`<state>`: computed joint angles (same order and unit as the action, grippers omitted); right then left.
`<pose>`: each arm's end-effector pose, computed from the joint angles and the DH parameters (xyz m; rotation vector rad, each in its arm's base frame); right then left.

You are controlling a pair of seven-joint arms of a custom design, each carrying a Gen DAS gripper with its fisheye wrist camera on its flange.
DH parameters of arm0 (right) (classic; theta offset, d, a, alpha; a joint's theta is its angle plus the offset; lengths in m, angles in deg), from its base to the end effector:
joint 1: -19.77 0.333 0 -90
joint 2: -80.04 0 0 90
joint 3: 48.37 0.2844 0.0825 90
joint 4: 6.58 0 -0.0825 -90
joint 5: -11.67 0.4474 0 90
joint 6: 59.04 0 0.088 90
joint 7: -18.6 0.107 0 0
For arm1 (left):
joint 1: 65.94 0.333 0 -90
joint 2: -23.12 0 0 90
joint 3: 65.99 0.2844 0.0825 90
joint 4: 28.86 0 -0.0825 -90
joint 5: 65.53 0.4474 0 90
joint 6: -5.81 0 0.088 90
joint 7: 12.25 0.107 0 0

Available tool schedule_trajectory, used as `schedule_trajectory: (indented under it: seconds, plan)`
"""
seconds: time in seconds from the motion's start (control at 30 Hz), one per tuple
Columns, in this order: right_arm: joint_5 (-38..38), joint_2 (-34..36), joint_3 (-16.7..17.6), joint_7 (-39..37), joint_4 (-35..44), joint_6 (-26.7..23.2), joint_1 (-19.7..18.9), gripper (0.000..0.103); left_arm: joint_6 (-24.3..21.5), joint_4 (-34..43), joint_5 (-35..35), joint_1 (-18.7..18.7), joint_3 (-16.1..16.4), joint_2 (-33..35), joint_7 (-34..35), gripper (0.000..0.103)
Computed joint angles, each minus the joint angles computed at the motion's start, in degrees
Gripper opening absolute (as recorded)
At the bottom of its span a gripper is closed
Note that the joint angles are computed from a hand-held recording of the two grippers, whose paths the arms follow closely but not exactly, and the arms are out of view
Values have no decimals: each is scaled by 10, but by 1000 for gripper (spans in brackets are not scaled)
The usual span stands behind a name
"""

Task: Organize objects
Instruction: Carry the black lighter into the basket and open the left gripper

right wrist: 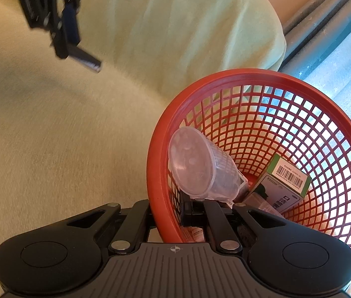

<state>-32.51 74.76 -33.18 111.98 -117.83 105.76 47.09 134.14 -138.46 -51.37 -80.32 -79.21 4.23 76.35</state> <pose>0.4431 0.4672 0.5814 -2.2244 0.2608 -1.1140 0.5021 -0.2749 0.6706 -1.2111 2.1866 -0.5137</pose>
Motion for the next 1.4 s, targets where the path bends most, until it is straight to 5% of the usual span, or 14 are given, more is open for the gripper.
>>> schedule_trajectory:
  seconds: [0.03, 0.4, 0.77, 1.0, 1.4]
  plan:
    - [0, 0, 0, 0, 0, 0, 0, 2, 1, 8, -2, -3, -1, 2, 8, 20]
    - [17, -4, -1, -9, -7, 6, -2, 2, 20, 139, -23, -34, -21, 80, 74, 20]
    - [23, -9, 4, -5, -13, 10, -6, 3, 39, 354, 52, -79, -29, 294, 15, 22]
    - [39, -15, 6, -10, -20, 14, -8, 3, 84, 278, 76, -75, -18, 233, -28, 23]
    - [56, -14, 5, -34, -17, 6, -7, 3, 91, 103, 86, -32, -26, 87, -167, 25]
